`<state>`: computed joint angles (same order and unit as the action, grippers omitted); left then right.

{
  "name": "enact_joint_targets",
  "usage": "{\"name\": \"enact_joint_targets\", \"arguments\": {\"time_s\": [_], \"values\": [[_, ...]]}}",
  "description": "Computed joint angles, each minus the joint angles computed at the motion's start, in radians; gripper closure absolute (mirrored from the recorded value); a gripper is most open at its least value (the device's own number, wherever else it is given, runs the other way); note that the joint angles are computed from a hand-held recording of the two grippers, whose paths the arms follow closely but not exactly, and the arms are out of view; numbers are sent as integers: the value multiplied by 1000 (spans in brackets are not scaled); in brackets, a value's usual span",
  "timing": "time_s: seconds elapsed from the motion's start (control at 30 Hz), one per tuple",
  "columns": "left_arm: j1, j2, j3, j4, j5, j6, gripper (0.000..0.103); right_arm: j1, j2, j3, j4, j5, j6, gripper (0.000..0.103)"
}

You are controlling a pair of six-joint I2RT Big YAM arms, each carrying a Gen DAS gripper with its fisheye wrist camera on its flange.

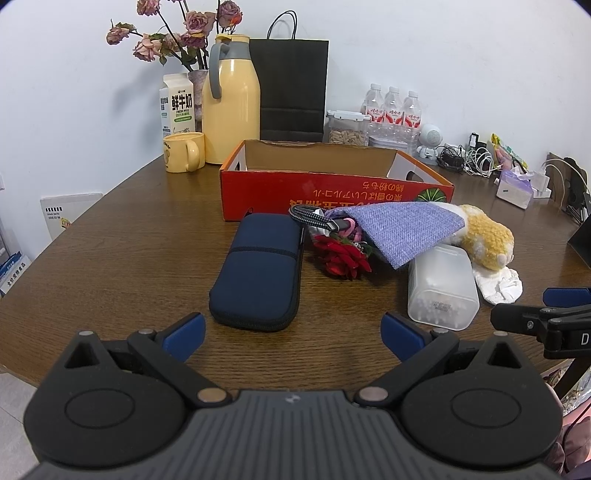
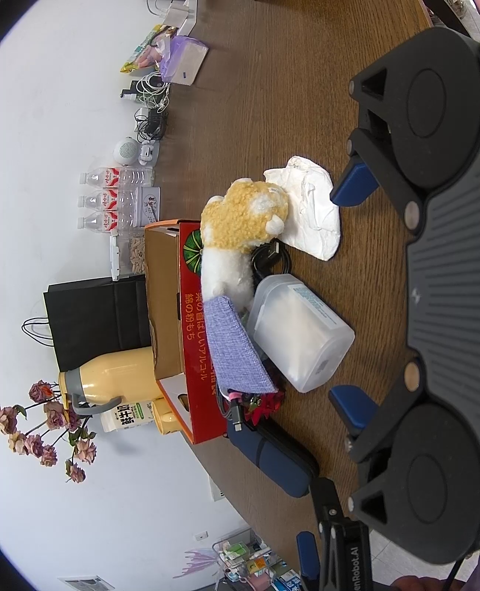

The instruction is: Organize objects

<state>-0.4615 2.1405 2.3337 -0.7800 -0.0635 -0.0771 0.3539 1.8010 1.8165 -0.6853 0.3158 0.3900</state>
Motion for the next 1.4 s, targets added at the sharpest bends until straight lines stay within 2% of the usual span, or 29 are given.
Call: {"name": "enact_joint_targets", "arguments": {"time_s": [0.8,1.17,1.4], "values": [[3,-7,-19,5,4,-1,0,5,-2,-10,4,1,0,0],[6,10,9,-20,11,-15,0,3,7,3,-11,-18,-6,0],[13,43,75,-63,20,-17,0,-1,28,33,0,-33,-87,0]]}}
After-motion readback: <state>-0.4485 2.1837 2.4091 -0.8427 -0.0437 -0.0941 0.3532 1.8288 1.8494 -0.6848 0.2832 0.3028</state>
